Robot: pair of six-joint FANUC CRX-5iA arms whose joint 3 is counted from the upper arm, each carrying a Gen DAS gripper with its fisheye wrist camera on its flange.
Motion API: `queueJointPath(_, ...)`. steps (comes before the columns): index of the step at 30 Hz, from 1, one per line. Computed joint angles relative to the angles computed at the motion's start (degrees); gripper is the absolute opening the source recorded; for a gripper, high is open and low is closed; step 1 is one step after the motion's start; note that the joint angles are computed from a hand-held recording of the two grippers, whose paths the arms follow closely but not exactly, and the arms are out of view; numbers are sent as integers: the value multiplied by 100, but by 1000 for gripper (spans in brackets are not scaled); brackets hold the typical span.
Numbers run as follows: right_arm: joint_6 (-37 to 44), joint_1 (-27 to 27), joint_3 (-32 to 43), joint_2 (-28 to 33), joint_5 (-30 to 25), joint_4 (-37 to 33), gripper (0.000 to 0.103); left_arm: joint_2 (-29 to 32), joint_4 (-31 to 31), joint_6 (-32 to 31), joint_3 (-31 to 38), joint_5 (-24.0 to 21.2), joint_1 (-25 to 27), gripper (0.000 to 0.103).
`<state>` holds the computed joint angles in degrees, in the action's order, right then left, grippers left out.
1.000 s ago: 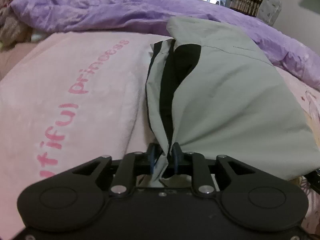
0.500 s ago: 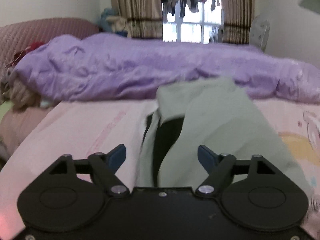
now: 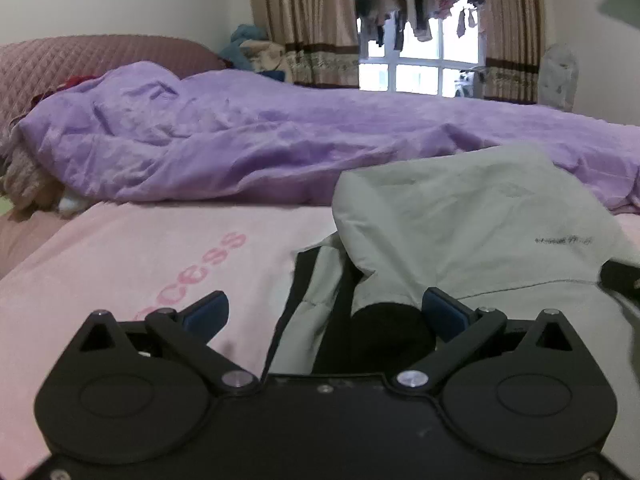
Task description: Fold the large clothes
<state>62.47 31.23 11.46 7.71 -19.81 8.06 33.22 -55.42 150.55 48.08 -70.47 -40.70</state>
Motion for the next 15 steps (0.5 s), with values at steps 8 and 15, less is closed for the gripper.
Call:
queueJointPath(8,1751,-346,1124,-11,-927,-1897,31,455,-635,-747,1009,-716,-306,103)
queueJointPath(15,2064,-475,2094,884,-1072,-1715,44,1207,97,-896,2338,-406,189,103)
